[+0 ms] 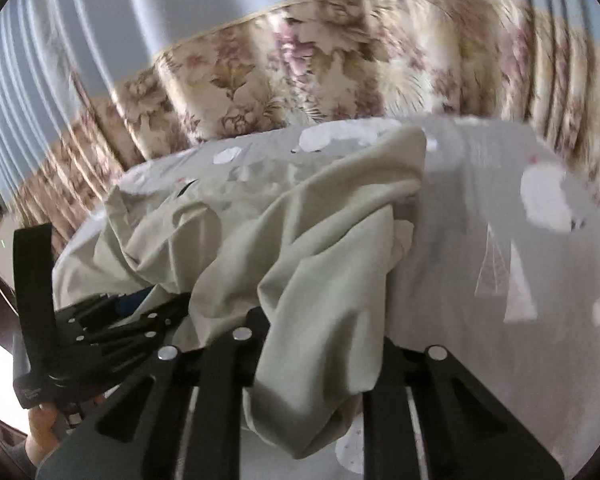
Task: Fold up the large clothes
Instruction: 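Grasp the jacket bundle with the left gripper while the right gripper grasps its edge, then lift the jacket bundle with both grippers and carry it across the bed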
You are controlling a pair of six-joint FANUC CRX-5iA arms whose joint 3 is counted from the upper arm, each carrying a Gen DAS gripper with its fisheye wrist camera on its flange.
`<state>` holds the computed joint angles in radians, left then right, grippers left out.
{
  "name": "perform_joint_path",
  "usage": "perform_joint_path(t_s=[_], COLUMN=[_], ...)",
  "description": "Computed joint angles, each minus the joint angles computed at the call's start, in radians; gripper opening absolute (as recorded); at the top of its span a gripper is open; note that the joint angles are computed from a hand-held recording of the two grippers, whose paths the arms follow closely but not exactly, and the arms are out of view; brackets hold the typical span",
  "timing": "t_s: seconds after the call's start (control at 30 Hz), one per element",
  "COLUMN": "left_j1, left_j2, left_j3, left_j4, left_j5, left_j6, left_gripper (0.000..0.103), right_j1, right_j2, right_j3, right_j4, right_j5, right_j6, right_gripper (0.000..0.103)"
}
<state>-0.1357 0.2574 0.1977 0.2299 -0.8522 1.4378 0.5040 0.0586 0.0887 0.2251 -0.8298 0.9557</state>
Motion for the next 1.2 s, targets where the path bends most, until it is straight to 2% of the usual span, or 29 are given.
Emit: perform_joint_path(t_s=[0.07,0.13,0.2,0.23,0.3,0.4,0.43,0.5,0.6,0.7,0.73,0.87,1.0,1.2], left_j1=[0.005,0.011,0.013,0.011,0.009,0.008,0.007,0.004,0.003,0.008,0.01,0.015,0.022,0.039], left_j2=[-0.001,-0.003,-0.004,-0.004,-0.003,-0.002,-0.001,0.0,0.004,0.004,0.005,0.008,0.007,-0.001], left_j3=[-0.006,-0.016,-0.018,-0.019,-0.014,-0.012,-0.01,-0.006,0.003,0.002,0.004,0.006,-0.002,-0.032], left_j4=[0.017,0.043,0.049,0.045,0.037,0.036,0.034,0.025,0.017,0.029,0.031,0.044,0.067,0.136], left_j5=[0.002,0.002,0.003,0.004,0.001,-0.001,-0.001,-0.003,-0.01,-0.017,-0.022,-0.032,-0.031,-0.019], left_j6=[-0.01,-0.027,-0.033,-0.032,-0.026,-0.026,-0.024,-0.02,-0.008,-0.017,-0.017,-0.02,-0.038,-0.089], left_gripper=[0.044,0.044,0.044,0.044,0.044,0.045,0.045,0.044,0.044,0.044,0.044,0.044,0.044,0.042], right_j1=[-0.012,-0.031,-0.052,-0.057,-0.08,-0.096,-0.092,-0.088,-0.035,0.026,0.039,0.067,0.091,0.083], right_j2=[0.033,0.038,0.051,0.051,0.056,0.032,0.029,0.035,0.046,0.027,0.019,0.013,0.042,0.044], right_j3=[0.059,0.065,0.07,0.061,0.048,-0.004,-0.013,-0.007,-0.014,-0.052,-0.057,-0.012,0.026,0.055], right_j4=[-0.042,-0.077,-0.113,-0.127,-0.171,-0.214,-0.203,-0.219,-0.078,0.11,0.138,0.127,0.155,0.103], right_j5=[-0.061,-0.061,-0.083,-0.074,-0.071,-0.01,0.0,0.016,0.028,0.055,0.064,0.095,0.082,0.071], right_j6=[0.017,0.015,0.014,0.01,-0.003,-0.012,-0.026,-0.012,-0.028,-0.078,-0.078,-0.008,0.038,0.082], right_gripper=[0.019,0.025,0.034,0.037,0.049,0.051,0.051,0.033,0.022,0.019,0.019,0.018,0.018,0.018])
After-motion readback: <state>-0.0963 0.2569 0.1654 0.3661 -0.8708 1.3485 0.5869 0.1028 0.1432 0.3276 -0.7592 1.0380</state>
